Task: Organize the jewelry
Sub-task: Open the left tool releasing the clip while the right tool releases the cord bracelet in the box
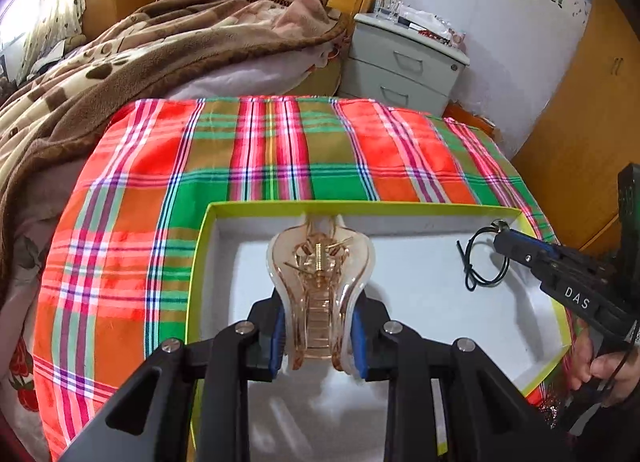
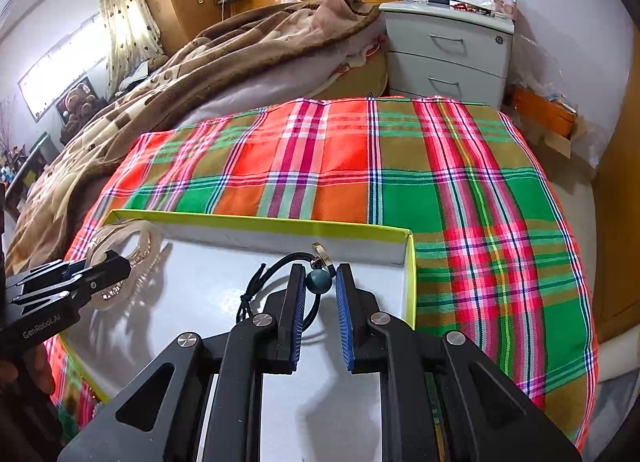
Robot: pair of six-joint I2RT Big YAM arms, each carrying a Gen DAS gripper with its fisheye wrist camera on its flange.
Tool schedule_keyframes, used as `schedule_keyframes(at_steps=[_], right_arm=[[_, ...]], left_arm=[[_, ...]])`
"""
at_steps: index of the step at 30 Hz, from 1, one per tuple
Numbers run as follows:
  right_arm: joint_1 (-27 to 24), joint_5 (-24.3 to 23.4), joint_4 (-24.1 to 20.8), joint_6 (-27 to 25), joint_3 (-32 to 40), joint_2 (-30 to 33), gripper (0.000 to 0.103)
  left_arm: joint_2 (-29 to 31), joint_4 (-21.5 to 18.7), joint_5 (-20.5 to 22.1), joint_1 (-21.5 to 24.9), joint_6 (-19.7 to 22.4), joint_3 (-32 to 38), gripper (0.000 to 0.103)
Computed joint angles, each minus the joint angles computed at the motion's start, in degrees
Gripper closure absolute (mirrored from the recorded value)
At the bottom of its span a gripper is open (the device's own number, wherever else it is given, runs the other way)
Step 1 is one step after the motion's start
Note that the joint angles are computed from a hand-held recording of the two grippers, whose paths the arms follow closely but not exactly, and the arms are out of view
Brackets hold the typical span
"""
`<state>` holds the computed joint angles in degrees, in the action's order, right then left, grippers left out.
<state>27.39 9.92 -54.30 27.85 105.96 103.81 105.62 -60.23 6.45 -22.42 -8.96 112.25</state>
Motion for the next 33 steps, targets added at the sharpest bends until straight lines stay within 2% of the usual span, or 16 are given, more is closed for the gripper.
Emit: schedule_keyframes(at_steps=[8,15,18,23,33], right_arm=[[0.2,1.2,-1.9,-0.3,0.8,0.9,0.087],[0.5,1.3,-2.9,-0.7,1.7,1.3,0.087],[0.6,2.0,-2.7,-0.6,1.5,1.1,0.086],[0.6,2.2,-2.1,-0.1,1.3,0.7,0.072],[1.7,3.4,0.6,-0.1,-1.5,-2.4,0.071]], left_arm=[[0.4,-1.1,-1.0,-0.2,1.0,0.5,0.073],[0.4,-1.9,-1.2,-0.3,0.6,0.4,0.064],[0.1,-1.9,-1.0,-0.1,0.1,0.1,0.064],[-0.4,-1.6,-0.8,-0.2,0.8,0.0,0.058],[-4.1,-0.1,1.0,0.1,0.6,-2.7,0.057]])
